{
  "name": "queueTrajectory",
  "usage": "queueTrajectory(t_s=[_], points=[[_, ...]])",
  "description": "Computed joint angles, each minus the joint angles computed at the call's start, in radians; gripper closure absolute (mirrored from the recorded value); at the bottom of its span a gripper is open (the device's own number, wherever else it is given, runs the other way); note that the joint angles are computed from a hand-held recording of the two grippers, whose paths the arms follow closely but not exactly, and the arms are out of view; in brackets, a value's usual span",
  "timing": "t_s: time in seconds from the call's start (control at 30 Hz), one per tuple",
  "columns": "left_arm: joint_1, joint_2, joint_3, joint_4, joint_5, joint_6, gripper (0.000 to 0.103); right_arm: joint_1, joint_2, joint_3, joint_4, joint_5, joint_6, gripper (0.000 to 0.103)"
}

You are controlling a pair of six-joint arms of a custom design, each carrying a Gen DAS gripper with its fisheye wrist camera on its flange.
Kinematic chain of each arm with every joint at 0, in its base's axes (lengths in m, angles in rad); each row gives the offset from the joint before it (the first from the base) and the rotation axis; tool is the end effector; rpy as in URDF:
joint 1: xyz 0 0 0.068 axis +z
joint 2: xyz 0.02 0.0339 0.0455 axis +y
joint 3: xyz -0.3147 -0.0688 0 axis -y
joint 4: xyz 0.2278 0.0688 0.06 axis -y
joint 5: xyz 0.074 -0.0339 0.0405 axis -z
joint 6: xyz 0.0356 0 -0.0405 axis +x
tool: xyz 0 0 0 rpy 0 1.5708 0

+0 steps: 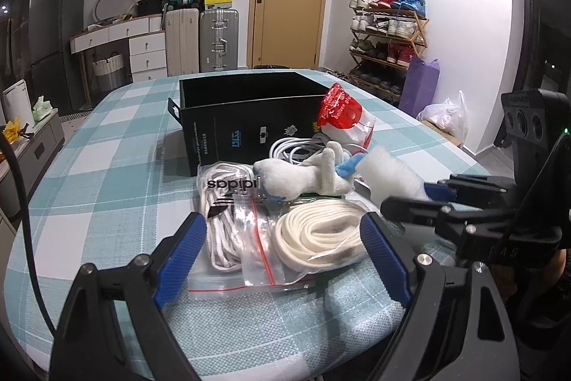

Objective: Organize soft objects
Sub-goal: 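Lower the right gripper onto the white foam piece and close it, then close the left gripper on the bag of coiled white rope while the right holds the foam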

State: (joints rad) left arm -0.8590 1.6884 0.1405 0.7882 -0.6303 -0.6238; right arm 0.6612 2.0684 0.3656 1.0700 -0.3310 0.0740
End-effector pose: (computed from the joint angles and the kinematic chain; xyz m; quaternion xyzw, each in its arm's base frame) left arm 0.1443 -0.1352 0.1289 -0.0189 0.8819 -0.0432 0.4690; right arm 0.2190 0.1851 0.0926 -0.3259 0.8206 0.2974 0.3632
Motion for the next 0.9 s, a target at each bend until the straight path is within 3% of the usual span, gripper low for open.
queueTrajectory(t_s=[0.4,0.73,0.83,0.9], points=[[-0.018,0.067,0.185,-0.251,-0.005,0.029,0.009,-0.043,0.0,-0.018,0.051,0.0,0.038,0.072],[-0.007,0.125,0.262,-0.32,0.002,0.056,0.009,-0.06,0.011,-0.019,0.056,-0.01,0.041,0.072],[-0.006,0.127,0.262,-0.304,0.006,0.075,0.025,-0.061,0.01,-0.019,0.055,-0.011,0.04,0.072],[-0.015,0.13,0.256,-0.28,0.018,0.103,0.045,-0.061,0.011,-0.019,0.056,-0.012,0.038,0.072]])
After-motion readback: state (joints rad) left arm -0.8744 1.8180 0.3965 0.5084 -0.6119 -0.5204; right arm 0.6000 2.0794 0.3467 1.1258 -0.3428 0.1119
